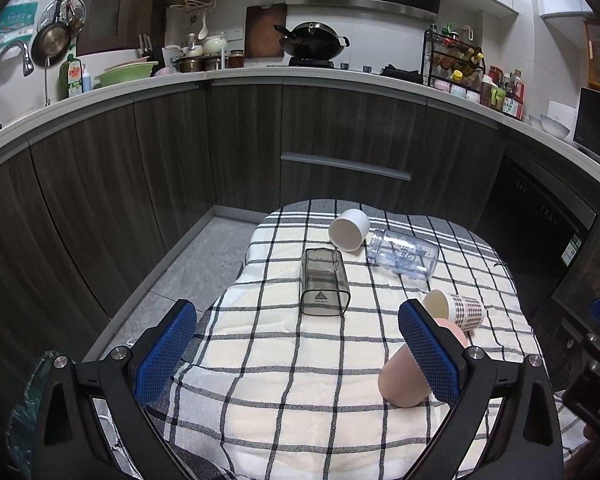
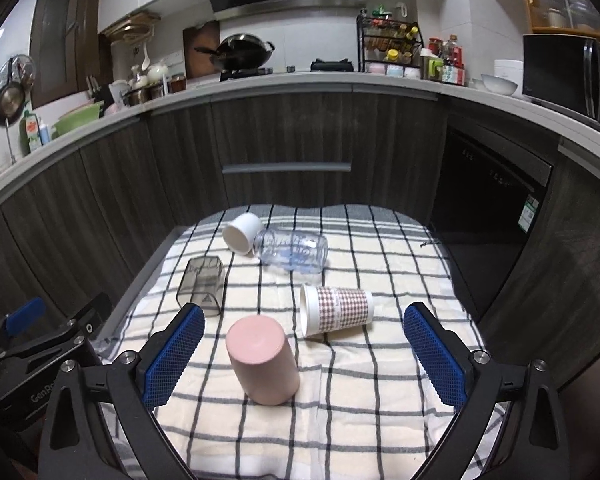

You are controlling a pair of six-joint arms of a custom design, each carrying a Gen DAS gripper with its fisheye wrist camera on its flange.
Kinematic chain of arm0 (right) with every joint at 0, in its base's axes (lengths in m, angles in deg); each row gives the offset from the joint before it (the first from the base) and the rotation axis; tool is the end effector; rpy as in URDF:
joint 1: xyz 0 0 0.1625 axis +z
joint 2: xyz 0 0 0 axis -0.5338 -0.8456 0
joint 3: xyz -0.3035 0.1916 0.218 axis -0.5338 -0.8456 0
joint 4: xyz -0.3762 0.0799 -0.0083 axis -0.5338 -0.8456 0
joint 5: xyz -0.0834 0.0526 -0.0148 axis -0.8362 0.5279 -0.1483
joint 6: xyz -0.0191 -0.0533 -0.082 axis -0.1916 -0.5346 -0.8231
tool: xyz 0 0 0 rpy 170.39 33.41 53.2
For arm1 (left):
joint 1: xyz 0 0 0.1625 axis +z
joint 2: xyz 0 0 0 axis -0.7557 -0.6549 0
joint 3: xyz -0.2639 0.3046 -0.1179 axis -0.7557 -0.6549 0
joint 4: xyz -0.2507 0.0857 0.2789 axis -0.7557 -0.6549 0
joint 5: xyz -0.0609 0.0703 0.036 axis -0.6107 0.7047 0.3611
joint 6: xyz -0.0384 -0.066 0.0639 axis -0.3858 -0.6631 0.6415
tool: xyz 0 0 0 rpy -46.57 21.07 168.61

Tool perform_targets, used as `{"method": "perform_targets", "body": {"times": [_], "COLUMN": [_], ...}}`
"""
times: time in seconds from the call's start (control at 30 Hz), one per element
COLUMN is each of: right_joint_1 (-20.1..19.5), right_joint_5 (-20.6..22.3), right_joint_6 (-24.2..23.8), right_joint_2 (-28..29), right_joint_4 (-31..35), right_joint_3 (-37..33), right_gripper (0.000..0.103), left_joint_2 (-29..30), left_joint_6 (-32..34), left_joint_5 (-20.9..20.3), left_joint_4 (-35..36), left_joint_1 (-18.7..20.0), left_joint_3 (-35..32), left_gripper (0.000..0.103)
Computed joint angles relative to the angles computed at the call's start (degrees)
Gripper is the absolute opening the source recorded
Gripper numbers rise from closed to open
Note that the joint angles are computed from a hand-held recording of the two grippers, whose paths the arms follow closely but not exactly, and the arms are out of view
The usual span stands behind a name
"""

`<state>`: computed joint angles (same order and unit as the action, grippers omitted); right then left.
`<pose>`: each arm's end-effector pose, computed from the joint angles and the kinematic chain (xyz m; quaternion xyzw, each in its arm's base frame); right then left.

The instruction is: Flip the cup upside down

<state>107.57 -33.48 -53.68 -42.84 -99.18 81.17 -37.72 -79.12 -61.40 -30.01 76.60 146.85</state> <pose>-0.0058 -0.5491 0.3541 0.3071 -0.8434 0.3635 0.2495 -0.4325 -0.4823 -0.0927 -0.0447 0.7614 -0.4991 0.4114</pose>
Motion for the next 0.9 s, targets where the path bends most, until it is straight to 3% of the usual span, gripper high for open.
{"method": "perform_targets", "body": {"times": [0.17, 0.9], "right_joint_1": [-0.59, -1.30], "right_joint_5": [2.03, 2.33], "right_joint_6": [1.15, 2.03], "right_joint_2": [-0.99, -2.01], "right_joint_4": [-0.47, -0.13], "right_joint_3": [0.32, 0.17], "right_gripper": [0.100, 0.100], "left_joint_2": [0.11, 1.17], "left_joint_6": [-1.22, -1.45], "left_joint_5": [0.23, 1.20], "left_joint_4": [2.10, 4.73], "left_joint_1": [-0.44, -1.60], "left_joint_3": [-0.76, -2.50], "left_gripper": [0.103, 0.103]}}
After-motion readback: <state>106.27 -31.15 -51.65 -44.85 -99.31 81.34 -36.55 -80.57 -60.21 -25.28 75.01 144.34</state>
